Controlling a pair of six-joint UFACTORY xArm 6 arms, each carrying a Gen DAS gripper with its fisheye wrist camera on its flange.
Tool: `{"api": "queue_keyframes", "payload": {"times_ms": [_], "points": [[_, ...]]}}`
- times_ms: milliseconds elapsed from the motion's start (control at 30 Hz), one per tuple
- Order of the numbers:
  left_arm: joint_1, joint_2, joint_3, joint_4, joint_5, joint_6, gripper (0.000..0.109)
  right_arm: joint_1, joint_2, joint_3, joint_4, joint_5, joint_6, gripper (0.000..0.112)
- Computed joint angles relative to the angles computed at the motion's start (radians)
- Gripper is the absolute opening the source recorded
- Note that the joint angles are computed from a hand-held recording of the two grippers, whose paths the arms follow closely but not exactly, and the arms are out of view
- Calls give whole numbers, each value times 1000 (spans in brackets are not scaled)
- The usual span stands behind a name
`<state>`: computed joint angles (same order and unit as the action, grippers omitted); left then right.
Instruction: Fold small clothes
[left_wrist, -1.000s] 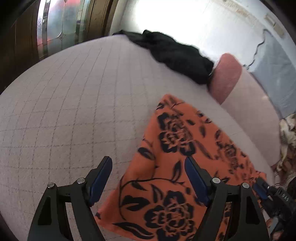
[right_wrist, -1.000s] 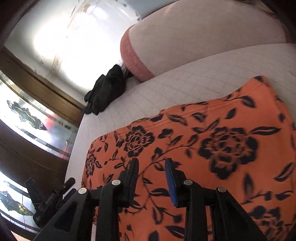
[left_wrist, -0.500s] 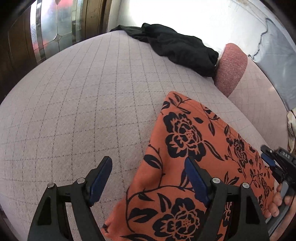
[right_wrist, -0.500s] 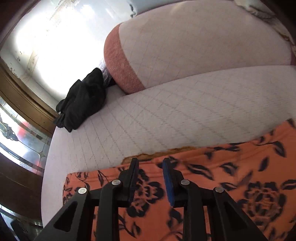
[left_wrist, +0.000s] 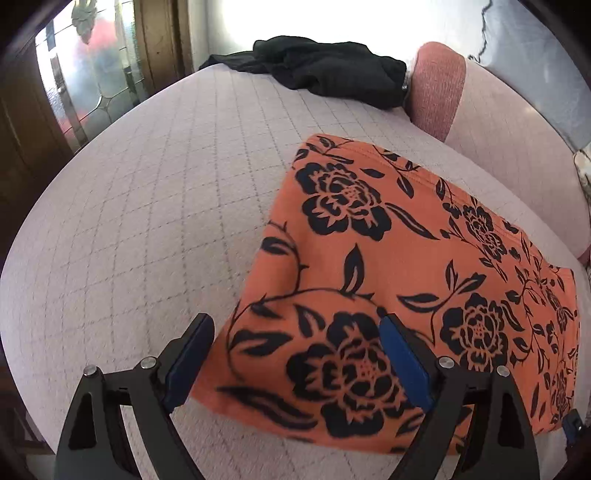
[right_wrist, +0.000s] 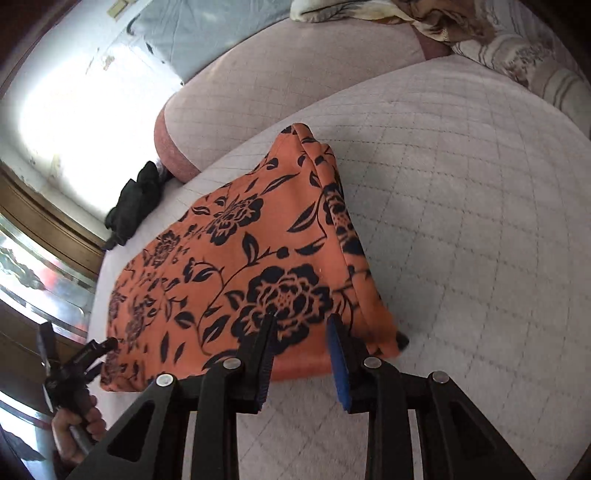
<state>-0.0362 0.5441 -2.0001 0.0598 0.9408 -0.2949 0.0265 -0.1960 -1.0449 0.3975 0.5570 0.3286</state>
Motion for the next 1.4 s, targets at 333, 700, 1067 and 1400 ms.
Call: {"api": "queue_keyframes", "payload": {"times_ms": [333,700,1067,1400], "points": [[86,-383,568,-441,-161,162,91,50,-128,170,465,-59,-131,72],[47,-176,363,-559,-234,104,101,11,-44,157,836,-89,-255,71],[34,-65,303,-760,-429,69,35,9,207,-85,1117,-226,-454,71],[36,-37,260,-778,-431,109,17,41,255,-148,680,-300,-250,22]]}}
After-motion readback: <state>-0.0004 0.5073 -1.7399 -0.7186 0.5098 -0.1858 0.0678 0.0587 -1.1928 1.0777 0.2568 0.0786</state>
